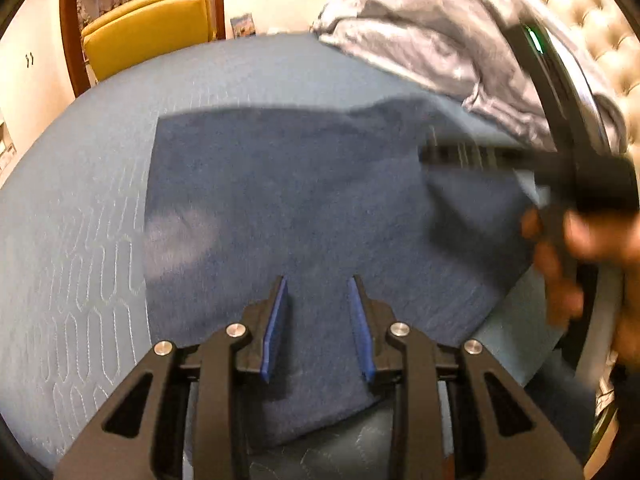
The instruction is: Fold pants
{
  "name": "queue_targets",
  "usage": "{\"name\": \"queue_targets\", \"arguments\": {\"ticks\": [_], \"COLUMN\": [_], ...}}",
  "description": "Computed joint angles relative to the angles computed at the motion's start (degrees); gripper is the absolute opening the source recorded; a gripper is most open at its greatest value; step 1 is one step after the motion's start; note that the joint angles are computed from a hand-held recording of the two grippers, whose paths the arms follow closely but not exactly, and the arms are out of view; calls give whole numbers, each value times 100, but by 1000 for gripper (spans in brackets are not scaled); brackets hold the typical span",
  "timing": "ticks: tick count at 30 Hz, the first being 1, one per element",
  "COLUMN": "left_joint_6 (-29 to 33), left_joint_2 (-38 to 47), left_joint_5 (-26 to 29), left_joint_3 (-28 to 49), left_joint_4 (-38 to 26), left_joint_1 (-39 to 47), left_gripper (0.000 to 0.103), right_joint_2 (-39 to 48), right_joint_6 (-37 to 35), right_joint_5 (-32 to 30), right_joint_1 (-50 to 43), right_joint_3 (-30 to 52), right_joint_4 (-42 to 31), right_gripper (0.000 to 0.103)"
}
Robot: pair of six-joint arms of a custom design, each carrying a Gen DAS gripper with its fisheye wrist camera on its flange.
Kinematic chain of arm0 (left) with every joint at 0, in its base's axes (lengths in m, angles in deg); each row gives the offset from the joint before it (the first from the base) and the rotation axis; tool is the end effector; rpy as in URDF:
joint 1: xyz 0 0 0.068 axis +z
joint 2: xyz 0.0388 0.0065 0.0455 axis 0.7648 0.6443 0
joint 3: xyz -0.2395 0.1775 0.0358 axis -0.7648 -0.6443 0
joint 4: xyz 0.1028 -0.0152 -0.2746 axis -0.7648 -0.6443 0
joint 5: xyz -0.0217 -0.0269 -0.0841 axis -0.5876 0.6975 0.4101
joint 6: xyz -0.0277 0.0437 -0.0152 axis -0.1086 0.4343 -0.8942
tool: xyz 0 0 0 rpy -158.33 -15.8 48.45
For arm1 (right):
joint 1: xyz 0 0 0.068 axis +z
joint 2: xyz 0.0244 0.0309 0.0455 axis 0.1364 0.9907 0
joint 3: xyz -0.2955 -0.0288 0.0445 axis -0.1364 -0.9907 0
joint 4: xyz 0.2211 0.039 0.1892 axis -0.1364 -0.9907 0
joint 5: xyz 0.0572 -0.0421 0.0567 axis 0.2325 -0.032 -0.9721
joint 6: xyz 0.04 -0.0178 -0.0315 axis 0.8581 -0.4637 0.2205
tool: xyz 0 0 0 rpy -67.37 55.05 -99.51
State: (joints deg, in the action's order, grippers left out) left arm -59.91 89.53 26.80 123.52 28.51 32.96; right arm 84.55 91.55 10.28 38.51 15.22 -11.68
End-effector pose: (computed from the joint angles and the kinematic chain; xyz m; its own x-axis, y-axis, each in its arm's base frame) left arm 0.3211 -0.1077 0.1347 -0.5980 0.4642 -0.6533 0.6313 0.7750 -0.0271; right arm 0.2925 0.1526 0.1753 -0.6884 0.4038 -0.6025 0.4815 0.8757 0.0367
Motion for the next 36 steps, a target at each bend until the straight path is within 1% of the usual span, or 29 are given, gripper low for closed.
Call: {"name": "queue_targets", "arguments": {"ticks": [1, 3, 4, 6, 8, 12, 14, 17, 18, 19, 22, 26, 30, 32, 36], "left_joint_6": [-38, -172, -240, -347, -313, -333, -336, -378, -396, -394, -284, -327, -354, -466, -373], "left_joint_2": [-29, 25, 115, 358, 678, 1567, 2016, 2736, 2843, 2938, 2901, 2991, 2878, 2581, 1941], "left_joint_5": [-37, -63, -98, -216, -372, -650, -680, -889, -921, -960, -1124, -1094, -1066, -1014, -1101], "left_joint_3": [107, 373, 561, 1015, 1514, 2832, 3458, 4280, 4367, 4414, 4167, 4271, 4123, 3776, 2829], "left_joint_4": [27, -69, -118, -210, -336, -1026, -1419, -2026, -2097, -2109, -1788, -1867, -1771, -1555, -981], "left_joint_1": [-19, -62, -87, -203, -376, -642, -730, -822, -826, -839, -896, -888, -875, -818, -758], "left_gripper": [33, 38, 39, 39, 39, 39, 43, 43, 43, 44, 44, 44, 45, 45, 47], "right_joint_2": [-19, 43, 91, 114, 111, 154, 151, 145, 143, 144, 165, 194, 176, 162, 172], "right_joint_6": [153, 403, 464, 548, 577, 550, 556, 570, 559, 532, 547, 546, 523, 514, 460], "right_joint_5": [54, 75, 62, 79, 74, 56, 64, 51, 42, 37, 53, 44, 28, 23, 20], "right_joint_1": [100, 236, 271, 322, 327, 332, 353, 358, 351, 334, 349, 341, 326, 322, 281], "right_joint_3": [-24, -50, -74, -191, -245, -279, -329, -394, -403, -410, -402, -354, -376, -406, -412], "right_joint_4": [-120, -338, -367, -259, -190, -125, -68, 22, 35, 50, 40, -11, 7, 41, 59], "right_gripper": [96, 96, 96, 96, 96, 97, 97, 98, 98, 98, 98, 98, 98, 98, 98]}}
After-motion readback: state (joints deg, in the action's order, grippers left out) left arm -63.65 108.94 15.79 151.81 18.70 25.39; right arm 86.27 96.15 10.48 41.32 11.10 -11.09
